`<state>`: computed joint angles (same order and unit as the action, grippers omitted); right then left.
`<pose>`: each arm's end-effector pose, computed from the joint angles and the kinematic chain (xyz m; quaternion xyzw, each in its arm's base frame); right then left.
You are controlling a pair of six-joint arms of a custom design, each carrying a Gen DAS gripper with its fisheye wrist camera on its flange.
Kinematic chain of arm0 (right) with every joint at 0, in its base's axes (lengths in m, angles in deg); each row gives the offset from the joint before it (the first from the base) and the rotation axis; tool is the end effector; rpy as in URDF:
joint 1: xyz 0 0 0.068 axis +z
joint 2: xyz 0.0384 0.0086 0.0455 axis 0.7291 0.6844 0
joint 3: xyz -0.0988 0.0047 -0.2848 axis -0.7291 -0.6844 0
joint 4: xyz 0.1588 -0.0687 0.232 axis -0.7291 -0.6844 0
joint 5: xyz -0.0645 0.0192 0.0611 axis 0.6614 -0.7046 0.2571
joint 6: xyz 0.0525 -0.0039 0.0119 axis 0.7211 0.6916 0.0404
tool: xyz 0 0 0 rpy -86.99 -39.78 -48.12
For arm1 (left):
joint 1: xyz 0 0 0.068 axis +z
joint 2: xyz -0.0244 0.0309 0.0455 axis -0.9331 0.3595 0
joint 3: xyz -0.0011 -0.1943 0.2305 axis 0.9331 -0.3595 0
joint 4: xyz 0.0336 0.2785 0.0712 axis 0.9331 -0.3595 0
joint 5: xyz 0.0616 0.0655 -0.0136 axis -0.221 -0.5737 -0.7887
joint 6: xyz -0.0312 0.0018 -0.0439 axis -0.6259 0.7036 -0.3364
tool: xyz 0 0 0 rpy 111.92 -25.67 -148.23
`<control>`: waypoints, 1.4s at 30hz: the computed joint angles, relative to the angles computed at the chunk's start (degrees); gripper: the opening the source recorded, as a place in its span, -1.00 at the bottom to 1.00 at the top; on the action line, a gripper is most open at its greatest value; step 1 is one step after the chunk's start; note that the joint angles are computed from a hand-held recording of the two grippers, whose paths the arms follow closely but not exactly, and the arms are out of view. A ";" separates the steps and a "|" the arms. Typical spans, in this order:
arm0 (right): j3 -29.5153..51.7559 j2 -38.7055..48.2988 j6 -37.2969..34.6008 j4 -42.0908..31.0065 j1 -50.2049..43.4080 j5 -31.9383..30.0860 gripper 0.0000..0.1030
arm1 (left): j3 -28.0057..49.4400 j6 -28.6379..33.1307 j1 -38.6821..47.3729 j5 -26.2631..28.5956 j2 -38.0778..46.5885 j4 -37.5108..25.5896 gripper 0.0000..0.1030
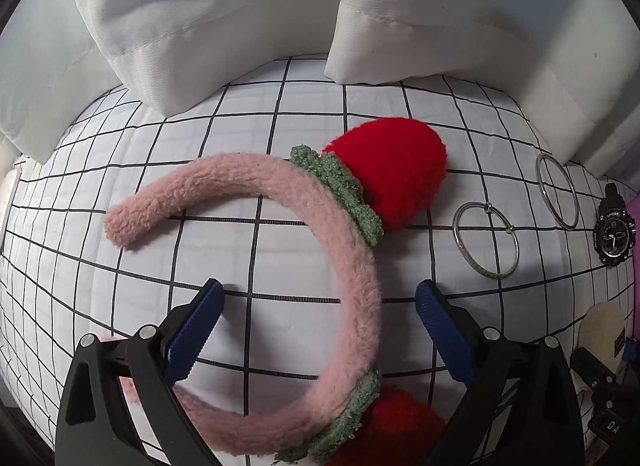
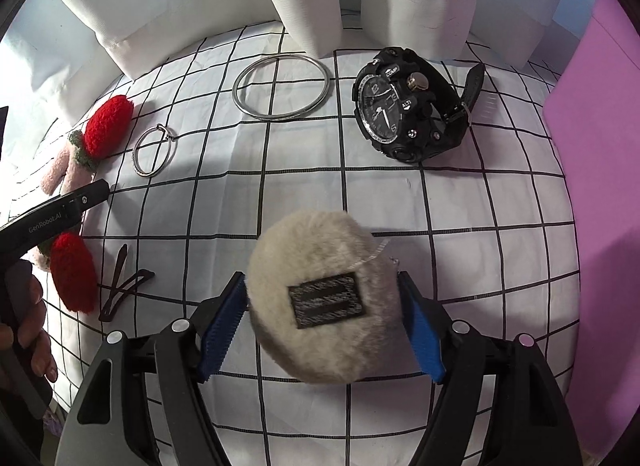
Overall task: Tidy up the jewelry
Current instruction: 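Close the left tool on the pink headband while the right tool grasps the beige pom-pom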
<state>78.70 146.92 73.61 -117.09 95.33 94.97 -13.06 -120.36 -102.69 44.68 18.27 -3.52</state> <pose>0.1470 0.1592 0.2217 0.0070 0.9944 0.0202 0.1032 0.1881 -0.1169 0.2048 -0.0359 0.9827 0.0005 0.1819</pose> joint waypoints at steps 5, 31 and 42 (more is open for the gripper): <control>0.54 1.60 -1.10 0.06 1.05 0.87 0.46 | 0.28 -1.18 -0.84 -0.51 1.96 1.62 0.87; -0.95 -1.87 0.48 -1.19 4.65 2.40 0.11 | -1.36 0.07 -0.67 -1.79 -3.52 0.67 -0.09; -3.37 -7.56 4.53 -2.39 6.54 1.88 0.07 | -1.12 -3.63 -5.47 -4.25 -8.69 -5.24 -0.82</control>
<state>75.33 139.36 78.14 -119.49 101.86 96.86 -14.19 -123.99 -108.16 40.43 9.58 -8.76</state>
